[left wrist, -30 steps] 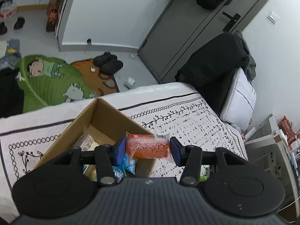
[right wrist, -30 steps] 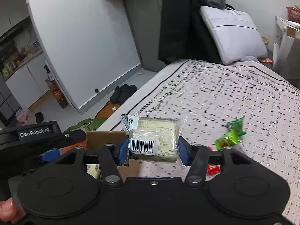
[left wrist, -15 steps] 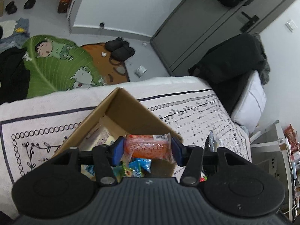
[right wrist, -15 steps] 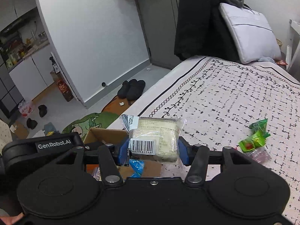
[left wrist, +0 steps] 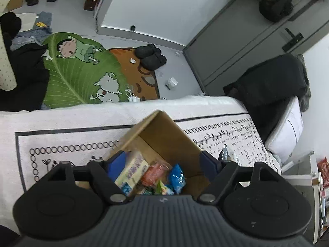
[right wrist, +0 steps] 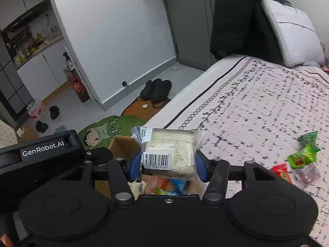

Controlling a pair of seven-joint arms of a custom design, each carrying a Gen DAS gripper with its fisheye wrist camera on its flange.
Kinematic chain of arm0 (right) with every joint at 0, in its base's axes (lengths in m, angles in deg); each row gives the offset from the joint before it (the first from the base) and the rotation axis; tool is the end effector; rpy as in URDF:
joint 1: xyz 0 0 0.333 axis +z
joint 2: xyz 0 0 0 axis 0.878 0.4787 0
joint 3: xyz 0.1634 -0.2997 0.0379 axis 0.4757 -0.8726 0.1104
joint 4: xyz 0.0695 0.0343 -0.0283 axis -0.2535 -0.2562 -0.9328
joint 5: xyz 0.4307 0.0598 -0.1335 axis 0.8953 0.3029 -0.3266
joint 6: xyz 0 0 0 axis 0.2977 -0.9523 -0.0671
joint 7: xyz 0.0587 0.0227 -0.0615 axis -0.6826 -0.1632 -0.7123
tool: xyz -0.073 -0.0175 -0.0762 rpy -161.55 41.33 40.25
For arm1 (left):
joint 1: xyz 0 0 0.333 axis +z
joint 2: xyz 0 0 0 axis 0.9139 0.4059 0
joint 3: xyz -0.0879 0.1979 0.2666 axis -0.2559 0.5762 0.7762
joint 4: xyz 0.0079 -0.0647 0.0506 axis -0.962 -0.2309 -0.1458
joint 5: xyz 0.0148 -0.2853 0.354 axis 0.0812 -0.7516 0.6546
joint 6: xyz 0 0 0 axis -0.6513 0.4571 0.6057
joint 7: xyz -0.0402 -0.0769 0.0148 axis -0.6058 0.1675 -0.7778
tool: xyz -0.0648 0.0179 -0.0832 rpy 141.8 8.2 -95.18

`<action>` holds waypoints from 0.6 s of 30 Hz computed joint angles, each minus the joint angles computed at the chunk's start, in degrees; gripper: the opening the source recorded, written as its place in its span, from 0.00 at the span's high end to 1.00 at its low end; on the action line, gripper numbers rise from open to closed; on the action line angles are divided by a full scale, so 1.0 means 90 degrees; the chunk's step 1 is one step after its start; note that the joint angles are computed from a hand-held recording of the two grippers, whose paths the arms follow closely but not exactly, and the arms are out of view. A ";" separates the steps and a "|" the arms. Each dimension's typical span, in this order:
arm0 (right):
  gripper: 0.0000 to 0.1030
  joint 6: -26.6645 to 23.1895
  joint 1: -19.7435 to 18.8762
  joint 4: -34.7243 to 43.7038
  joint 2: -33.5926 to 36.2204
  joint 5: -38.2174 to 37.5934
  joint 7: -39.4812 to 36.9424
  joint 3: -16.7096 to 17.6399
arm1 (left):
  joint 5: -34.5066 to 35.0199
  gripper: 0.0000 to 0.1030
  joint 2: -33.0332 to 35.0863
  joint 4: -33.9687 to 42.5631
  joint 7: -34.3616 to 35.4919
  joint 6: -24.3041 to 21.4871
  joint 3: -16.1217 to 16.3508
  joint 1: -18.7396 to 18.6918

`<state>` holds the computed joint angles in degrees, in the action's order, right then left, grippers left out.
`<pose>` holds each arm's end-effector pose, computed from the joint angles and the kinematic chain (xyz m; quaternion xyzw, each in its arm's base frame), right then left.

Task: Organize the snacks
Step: 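Carry both held packs over the cardboard box and open both tools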

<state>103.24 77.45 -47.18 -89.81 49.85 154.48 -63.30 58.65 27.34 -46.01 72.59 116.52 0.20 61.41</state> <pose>0.5396 0.2567 0.4807 -0.6323 0.6705 -0.1886 0.3391 0.5467 -0.1754 0.5019 -0.8178 0.4505 -0.3504 0.0734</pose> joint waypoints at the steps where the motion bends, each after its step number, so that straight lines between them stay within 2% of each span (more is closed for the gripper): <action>1: 0.50 -0.0005 0.0028 0.0048 0.0051 0.0055 -0.0051 0.0003 | 0.0095 0.24 0.0012 0.0019 -0.0122 -0.0025 -0.0044 0.0056; 4: 0.48 0.0052 0.0139 0.0155 0.0190 0.0350 -0.0351 -0.0033 | 0.0135 0.24 -0.0015 -0.0009 -0.0257 -0.0023 -0.0019 0.0105; 6: 0.41 0.0139 0.0239 0.0170 0.0241 0.0767 -0.0747 -0.0086 | 0.0167 0.24 -0.0033 -0.0014 -0.0289 -0.0025 -0.0008 0.0132; 9: 0.32 0.0197 0.0090 0.0128 0.0194 0.0245 -0.0205 -0.0016 | 0.0429 0.24 -0.0055 -0.0029 -0.0567 -0.0048 -0.0099 0.0260; 18: 0.28 0.0188 -0.0182 -0.0397 -0.0312 0.0147 0.0083 -0.0083 | 0.0609 0.24 0.0034 0.0091 -0.0633 -0.0097 -0.0102 0.0173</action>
